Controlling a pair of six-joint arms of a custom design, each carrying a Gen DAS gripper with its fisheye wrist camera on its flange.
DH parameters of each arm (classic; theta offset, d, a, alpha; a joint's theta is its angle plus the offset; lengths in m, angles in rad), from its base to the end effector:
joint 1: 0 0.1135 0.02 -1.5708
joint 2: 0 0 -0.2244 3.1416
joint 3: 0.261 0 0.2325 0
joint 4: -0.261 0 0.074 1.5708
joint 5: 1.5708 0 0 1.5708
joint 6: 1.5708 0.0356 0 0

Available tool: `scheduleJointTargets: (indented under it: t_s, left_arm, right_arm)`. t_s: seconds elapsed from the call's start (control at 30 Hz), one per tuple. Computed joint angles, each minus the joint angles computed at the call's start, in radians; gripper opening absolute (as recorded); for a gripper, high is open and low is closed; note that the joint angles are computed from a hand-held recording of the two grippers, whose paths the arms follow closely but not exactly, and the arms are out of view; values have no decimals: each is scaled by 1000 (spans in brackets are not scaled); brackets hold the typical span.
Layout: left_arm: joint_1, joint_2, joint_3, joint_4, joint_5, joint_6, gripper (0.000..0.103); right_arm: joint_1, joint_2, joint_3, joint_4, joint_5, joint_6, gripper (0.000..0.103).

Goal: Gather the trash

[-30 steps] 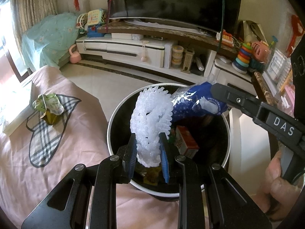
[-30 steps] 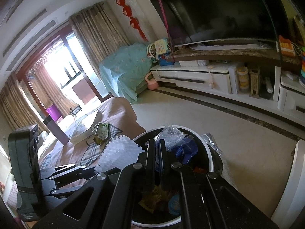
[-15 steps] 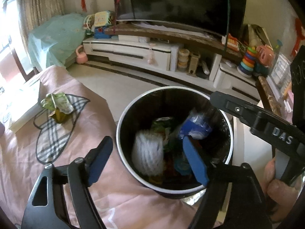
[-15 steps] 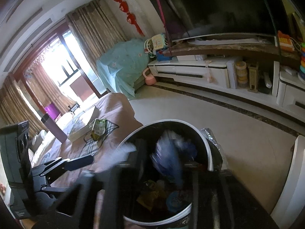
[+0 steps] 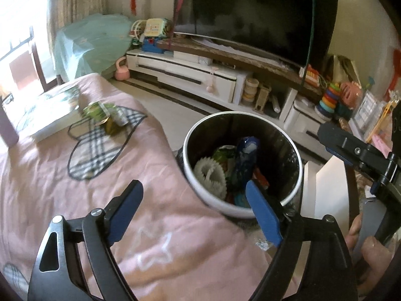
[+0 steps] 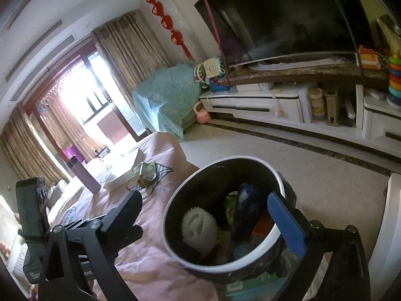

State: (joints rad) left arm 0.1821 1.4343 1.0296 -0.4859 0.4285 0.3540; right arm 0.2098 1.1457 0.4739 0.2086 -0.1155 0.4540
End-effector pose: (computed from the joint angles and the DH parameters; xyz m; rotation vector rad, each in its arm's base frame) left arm 0.2844 0.0373 0.2198 0.3847 2.3419 -0.2747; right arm 0.2324 0.0537 0.1762 0.1788 2.0648 0.5305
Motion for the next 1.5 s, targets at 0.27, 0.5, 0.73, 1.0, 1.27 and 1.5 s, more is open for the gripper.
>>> scheduleJointTargets:
  t_s: [0.27, 0.5, 0.73, 1.0, 1.27, 1.5]
  left_arm:
    - [205, -186, -166, -64, 137, 112, 91]
    - [433, -297, -257, -116, 301, 226, 92]
    - [630, -425, -288, -138, 488, 263, 103]
    - [752, -542, -416, 19, 543, 251, 103]
    - [782, -588, -530, 151, 494, 227, 103]
    - [803, -609, -571, 181, 495, 245, 103]
  right_arm:
    - [223, -237, -151, -76, 250, 80, 103]
    - [472, -337, -223, -135, 526, 166, 103]
    - [737, -415, -136, -285, 863, 147, 103]
    - [1009, -306, -92, -239, 1278, 106, 103]
    - [973, -128, -139, -143, 1213, 230, 103]
    - [964, -83, -148, -133, 1201, 260, 103]
